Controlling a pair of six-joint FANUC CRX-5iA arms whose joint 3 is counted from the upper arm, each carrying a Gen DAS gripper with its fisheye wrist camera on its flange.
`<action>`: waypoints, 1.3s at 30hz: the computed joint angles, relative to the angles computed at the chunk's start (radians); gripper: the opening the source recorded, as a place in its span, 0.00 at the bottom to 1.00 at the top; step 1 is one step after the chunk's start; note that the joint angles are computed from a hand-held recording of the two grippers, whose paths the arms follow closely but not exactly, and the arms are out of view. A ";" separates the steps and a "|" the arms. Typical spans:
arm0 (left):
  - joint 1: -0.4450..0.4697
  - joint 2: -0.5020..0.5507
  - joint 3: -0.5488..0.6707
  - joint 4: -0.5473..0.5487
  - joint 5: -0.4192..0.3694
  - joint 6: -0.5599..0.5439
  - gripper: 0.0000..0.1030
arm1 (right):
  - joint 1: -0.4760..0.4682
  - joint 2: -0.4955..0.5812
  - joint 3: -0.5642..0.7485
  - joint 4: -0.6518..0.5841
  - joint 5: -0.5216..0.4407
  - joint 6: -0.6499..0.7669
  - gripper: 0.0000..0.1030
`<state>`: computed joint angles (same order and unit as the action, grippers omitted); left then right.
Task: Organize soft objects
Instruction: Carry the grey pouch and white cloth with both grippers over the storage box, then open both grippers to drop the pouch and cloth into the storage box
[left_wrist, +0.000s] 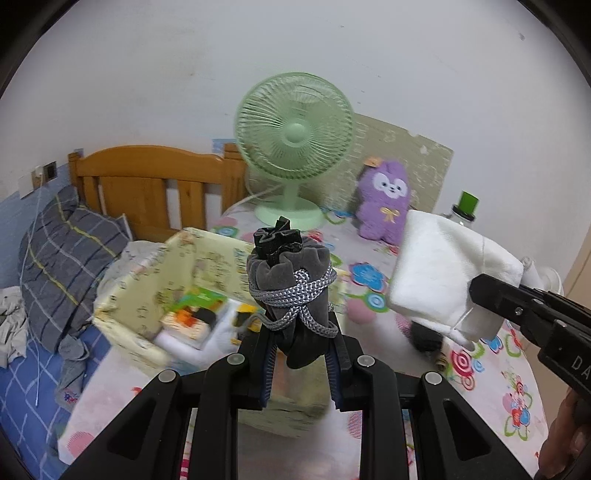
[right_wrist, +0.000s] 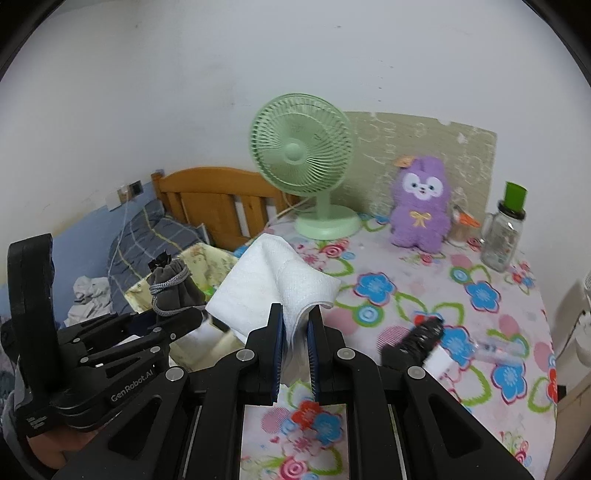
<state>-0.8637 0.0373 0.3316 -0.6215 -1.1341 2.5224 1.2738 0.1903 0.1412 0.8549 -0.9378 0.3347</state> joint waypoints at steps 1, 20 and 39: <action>0.005 -0.007 -0.006 -0.001 0.000 0.003 0.22 | 0.000 0.013 0.018 -0.004 -0.001 0.013 0.14; 0.128 -0.085 -0.096 0.005 0.013 0.015 0.22 | -0.009 0.284 0.406 -0.167 -0.065 0.280 0.14; 0.156 -0.079 -0.101 0.020 0.002 0.009 0.22 | -0.016 0.351 0.496 -0.196 -0.103 0.310 0.14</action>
